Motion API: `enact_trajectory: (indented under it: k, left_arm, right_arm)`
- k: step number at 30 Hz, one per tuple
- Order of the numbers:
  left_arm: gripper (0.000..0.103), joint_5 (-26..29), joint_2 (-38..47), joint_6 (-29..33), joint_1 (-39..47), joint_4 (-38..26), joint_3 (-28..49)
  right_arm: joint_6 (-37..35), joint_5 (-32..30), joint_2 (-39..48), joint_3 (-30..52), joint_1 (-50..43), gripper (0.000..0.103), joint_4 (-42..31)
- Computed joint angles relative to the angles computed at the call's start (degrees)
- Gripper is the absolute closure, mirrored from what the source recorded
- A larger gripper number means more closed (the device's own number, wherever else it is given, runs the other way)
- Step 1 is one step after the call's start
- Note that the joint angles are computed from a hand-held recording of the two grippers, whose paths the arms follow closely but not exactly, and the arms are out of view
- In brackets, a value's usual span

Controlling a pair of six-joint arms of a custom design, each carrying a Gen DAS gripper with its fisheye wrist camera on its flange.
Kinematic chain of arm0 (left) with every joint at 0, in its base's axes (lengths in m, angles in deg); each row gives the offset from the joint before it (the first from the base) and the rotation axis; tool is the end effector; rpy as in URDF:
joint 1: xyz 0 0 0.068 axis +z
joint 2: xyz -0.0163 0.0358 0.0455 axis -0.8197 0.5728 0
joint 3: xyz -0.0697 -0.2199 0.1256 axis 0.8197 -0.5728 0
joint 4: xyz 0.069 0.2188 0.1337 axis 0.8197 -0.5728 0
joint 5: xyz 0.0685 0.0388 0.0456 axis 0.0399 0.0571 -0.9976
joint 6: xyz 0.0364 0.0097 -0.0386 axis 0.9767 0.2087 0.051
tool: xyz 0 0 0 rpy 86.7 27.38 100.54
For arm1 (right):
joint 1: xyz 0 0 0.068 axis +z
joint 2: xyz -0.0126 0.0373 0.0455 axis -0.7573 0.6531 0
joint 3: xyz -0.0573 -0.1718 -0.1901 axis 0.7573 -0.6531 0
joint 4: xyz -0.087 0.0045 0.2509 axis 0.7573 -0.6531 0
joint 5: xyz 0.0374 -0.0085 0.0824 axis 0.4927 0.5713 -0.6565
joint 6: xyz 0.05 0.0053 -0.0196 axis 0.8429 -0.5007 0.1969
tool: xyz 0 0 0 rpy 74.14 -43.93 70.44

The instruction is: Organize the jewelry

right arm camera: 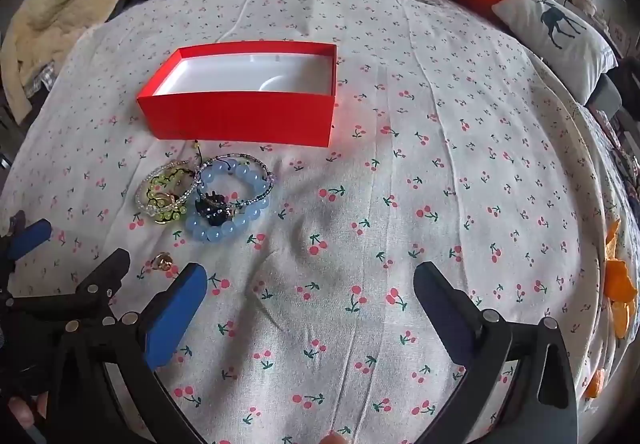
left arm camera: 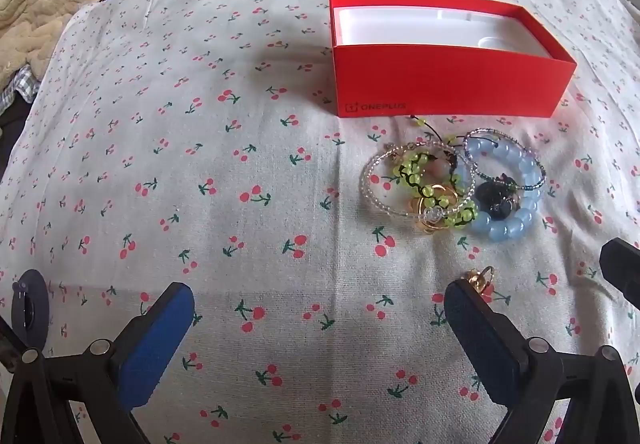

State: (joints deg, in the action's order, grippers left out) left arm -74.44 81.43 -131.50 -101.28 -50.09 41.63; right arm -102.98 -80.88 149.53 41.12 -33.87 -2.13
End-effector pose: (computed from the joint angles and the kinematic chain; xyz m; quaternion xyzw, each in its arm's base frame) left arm 0.2711 -0.2563 0.2084 -0.2211 0.9361 0.1106 0.2503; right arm 0.3606 0.1029 0.2375 -0.2732 0.9288 0.0496 0.2455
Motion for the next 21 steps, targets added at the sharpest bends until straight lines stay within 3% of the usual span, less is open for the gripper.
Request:
enact_trajectory:
  k: [21]
  left_arm:
    - [0.000, 0.34, 0.42, -0.03, -0.04, 1.36, -0.96]
  right_arm:
    - [0.87, -0.28, 0.35, 0.25, 0.27, 0.000, -0.49]
